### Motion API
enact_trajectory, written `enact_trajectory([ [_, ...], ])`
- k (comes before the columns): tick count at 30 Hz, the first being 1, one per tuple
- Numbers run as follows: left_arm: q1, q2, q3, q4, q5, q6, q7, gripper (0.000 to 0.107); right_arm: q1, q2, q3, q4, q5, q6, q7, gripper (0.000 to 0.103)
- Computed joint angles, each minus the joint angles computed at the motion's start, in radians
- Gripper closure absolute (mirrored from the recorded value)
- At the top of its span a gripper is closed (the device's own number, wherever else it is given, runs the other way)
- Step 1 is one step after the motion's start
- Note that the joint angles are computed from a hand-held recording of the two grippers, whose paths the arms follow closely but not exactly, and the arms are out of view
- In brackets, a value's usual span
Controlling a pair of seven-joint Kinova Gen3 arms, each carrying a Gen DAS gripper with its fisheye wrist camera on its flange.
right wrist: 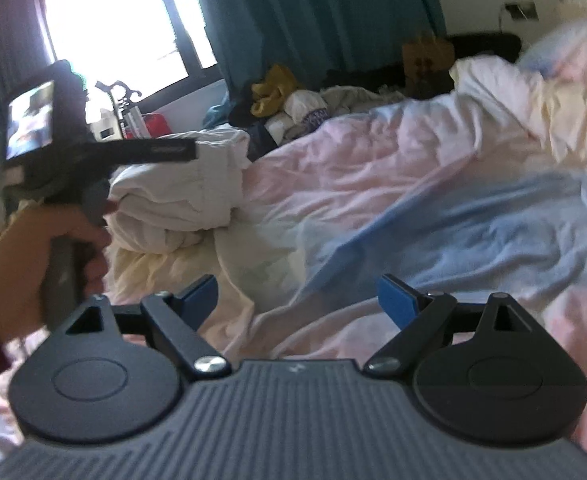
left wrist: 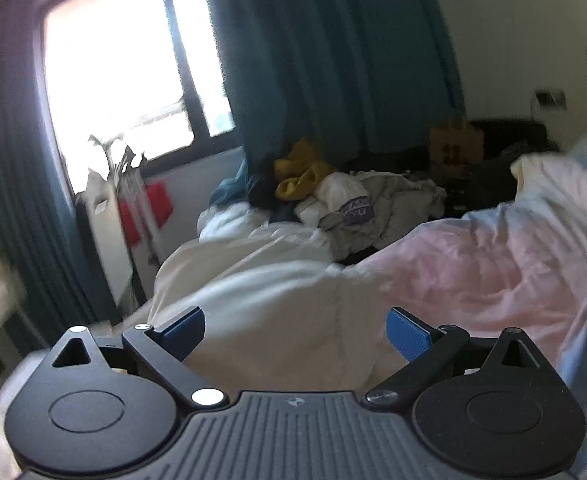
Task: Fold clothes
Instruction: 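Grasp the ribbed cuff of the white garment with the left gripper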
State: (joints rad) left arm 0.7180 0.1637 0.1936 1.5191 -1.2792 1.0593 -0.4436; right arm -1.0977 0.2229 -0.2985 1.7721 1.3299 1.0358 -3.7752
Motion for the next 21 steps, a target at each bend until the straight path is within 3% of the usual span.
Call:
enact_trajectory([
  [2, 0.020, 0.069, -0.007, -0.043, -0.067, 0.003, -0.021, 0.009, 0.011, 0.000, 0.005, 0.009, 0.000, -0.015, -0.018, 0.014],
  [5, 0.097, 0.180, -0.088, -0.113, -0.150, 0.014, -0.063, 0.007, 0.028, 0.002, 0.010, 0.019, -0.010, -0.042, -0.034, 0.014],
  [9, 0.074, 0.321, -0.064, -0.273, -0.103, 0.095, -0.226, 0.015, 0.040, 0.005, 0.016, 0.031, -0.017, -0.054, -0.052, 0.014],
  [12, 0.106, 0.402, -0.135, -0.386, -0.025, 0.169, -0.314, 0.020, 0.051, 0.008, 0.018, 0.046, -0.027, -0.080, -0.072, 0.014],
  [13, 0.108, 0.413, -0.148, -0.397, -0.015, 0.184, -0.327, 0.021, 0.055, 0.009, 0.019, 0.046, -0.032, -0.091, -0.070, 0.014],
  [15, 0.119, 0.411, -0.184, -0.376, -0.012, 0.176, -0.327, 0.037, 0.056, 0.011, 0.021, 0.046, -0.030, -0.102, -0.067, 0.014],
  [16, 0.121, 0.399, -0.199, -0.357, -0.009, 0.159, -0.318, 0.041, 0.057, 0.012, 0.022, 0.047, -0.029, -0.107, -0.066, 0.014],
  [18, 0.119, 0.362, -0.223, -0.308, 0.000, 0.108, -0.293, 0.058, 0.053, 0.012, 0.024, 0.045, -0.026, -0.103, -0.055, 0.014],
  [21, 0.117, 0.291, -0.243, -0.235, 0.003, 0.066, -0.248, 0.066, 0.047, 0.009, 0.024, 0.052, -0.006, -0.089, -0.074, 0.014],
])
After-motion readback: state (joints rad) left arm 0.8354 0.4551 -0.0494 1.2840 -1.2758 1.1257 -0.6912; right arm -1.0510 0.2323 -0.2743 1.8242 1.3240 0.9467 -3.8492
